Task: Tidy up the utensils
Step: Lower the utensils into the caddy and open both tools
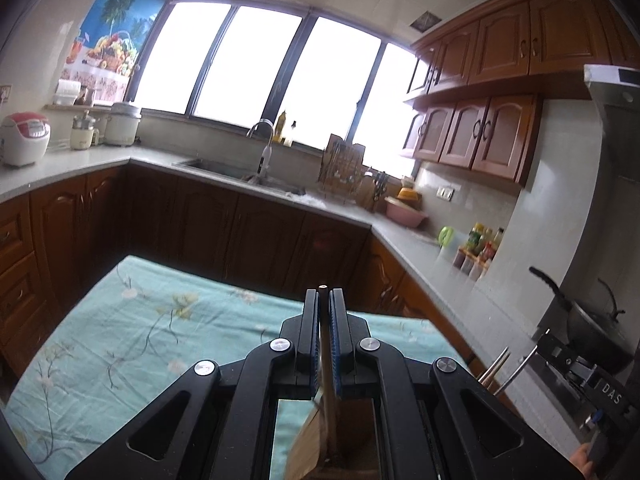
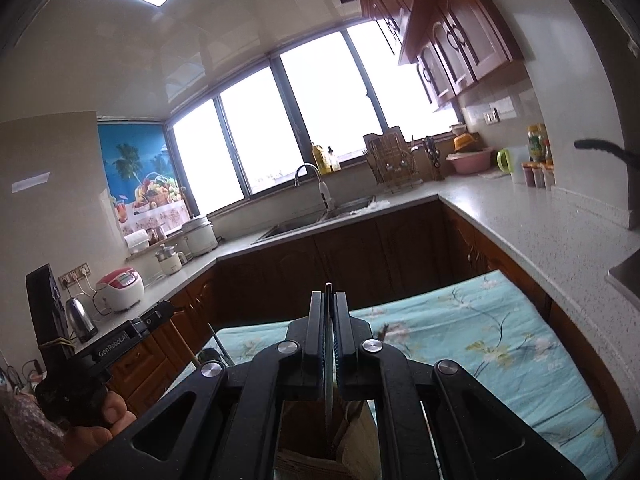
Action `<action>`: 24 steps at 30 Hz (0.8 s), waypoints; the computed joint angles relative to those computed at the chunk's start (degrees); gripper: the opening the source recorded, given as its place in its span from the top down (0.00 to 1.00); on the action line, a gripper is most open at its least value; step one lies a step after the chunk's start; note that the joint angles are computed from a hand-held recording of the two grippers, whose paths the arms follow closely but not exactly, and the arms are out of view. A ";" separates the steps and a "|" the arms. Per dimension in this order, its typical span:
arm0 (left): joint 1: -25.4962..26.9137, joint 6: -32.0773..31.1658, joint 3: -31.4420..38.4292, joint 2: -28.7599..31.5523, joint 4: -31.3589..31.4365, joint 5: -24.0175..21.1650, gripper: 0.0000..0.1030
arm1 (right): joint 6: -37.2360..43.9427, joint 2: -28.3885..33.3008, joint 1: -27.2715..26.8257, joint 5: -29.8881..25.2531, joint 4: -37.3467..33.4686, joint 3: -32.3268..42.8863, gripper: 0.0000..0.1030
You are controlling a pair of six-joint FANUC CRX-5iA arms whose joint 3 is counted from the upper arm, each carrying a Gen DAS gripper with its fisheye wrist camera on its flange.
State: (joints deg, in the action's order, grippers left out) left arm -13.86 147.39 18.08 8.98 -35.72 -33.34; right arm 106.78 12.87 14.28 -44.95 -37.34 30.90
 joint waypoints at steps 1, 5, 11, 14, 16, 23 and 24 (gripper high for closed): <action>0.29 -0.91 -0.12 0.08 1.09 -0.01 0.96 | -0.34 0.28 -0.08 -0.29 0.06 0.01 0.96; -0.37 -2.53 0.28 0.16 0.76 -1.31 0.95 | -1.49 1.03 -0.18 -1.33 0.62 -0.21 0.96; -0.09 -4.86 0.13 -0.65 2.50 -1.79 0.95 | -2.85 1.70 -0.15 -2.06 1.68 -0.71 0.96; 0.73 -6.76 -0.10 -0.69 4.64 -1.27 0.95 | -4.15 2.25 -0.54 -2.97 1.59 0.12 0.96; 0.87 -7.22 -0.05 -0.61 5.10 -1.39 0.95 | -4.67 2.52 -0.60 -3.39 2.02 0.52 0.96; 1.76 -10.14 0.32 -0.21 8.56 -2.04 0.94 | -5.48 3.01 -0.59 -4.62 2.17 1.16 0.91; 1.72 -10.25 0.48 -0.17 8.61 -2.29 0.94 | -5.53 3.00 -0.63 -4.70 2.16 1.15 0.91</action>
State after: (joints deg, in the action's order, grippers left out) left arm -12.15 137.14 18.56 8.80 -27.10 -35.62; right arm 101.25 15.87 13.65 -49.65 -35.18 32.05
